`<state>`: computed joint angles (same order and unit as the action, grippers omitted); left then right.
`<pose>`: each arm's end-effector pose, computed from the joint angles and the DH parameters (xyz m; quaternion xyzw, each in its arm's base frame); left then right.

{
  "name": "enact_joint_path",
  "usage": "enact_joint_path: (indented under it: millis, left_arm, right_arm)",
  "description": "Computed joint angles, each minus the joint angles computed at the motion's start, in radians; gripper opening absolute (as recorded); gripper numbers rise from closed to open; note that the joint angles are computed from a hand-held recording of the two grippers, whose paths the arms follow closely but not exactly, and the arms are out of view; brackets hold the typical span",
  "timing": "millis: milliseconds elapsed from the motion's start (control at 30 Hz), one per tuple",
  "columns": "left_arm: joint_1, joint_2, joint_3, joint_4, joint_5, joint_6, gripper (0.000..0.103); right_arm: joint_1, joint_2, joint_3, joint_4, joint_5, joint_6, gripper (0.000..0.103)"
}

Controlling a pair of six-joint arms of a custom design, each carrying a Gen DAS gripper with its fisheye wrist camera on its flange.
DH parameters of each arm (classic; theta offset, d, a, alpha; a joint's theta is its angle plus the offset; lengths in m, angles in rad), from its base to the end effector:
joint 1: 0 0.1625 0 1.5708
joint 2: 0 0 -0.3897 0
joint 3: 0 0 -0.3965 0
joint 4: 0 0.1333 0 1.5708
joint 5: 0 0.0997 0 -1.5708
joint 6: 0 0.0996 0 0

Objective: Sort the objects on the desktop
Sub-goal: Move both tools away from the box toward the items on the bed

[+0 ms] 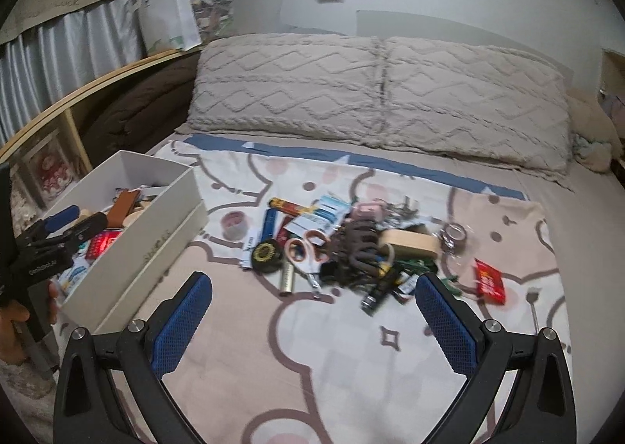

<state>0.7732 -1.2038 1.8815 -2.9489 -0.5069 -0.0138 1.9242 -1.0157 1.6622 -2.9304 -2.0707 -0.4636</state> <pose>-0.2441 -0.5461 0.3049 0.1484 0.8146 -0.4597 0.3211 0.3068 -0.5844 0.2539 0.2814 -0.8676 0.3249 0.2501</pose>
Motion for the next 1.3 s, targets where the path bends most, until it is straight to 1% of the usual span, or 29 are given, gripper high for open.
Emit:
enact_joint_path:
  millis: [100,400,567,700,833,967,1100,1233,1300]
  left_arm:
    - [-0.006,0.012,-0.001,0.003,-0.016,0.005,0.103]
    - [-0.023,0.055,-0.009,0.033,-0.075,0.014,0.103]
    - [-0.029,0.081,-0.012,0.052,-0.107,0.018,0.103]
    - [-0.038,0.121,-0.012,0.014,-0.114,0.06,0.103]
    - [-0.04,0.144,-0.013,0.015,-0.154,0.061,0.103]
    - [-0.033,0.163,-0.016,0.027,-0.206,0.048,0.103]
    - [-0.019,0.181,-0.028,0.05,-0.238,0.019,0.103]
    - [0.004,0.195,-0.043,0.104,-0.27,-0.049,0.102]
    - [0.014,0.199,-0.046,0.125,-0.284,-0.071,0.094]
  right_arm:
    - [-0.017,-0.018,0.026,0.001,-0.004,0.004,0.103]
    - [-0.068,-0.068,0.119,-0.059,-0.027,-0.003,0.103]
    - [-0.086,-0.09,0.167,-0.109,-0.05,-0.03,0.103]
    - [-0.113,-0.123,0.207,-0.113,-0.037,-0.01,0.103]
    - [-0.136,-0.153,0.242,-0.126,-0.042,-0.002,0.103]
    - [-0.161,-0.178,0.266,-0.136,-0.049,0.007,0.103]
    - [-0.18,-0.187,0.272,-0.145,-0.06,0.009,0.103]
    - [-0.193,-0.173,0.263,-0.173,-0.079,-0.008,0.103]
    - [-0.2,-0.16,0.252,-0.186,-0.092,-0.018,0.103]
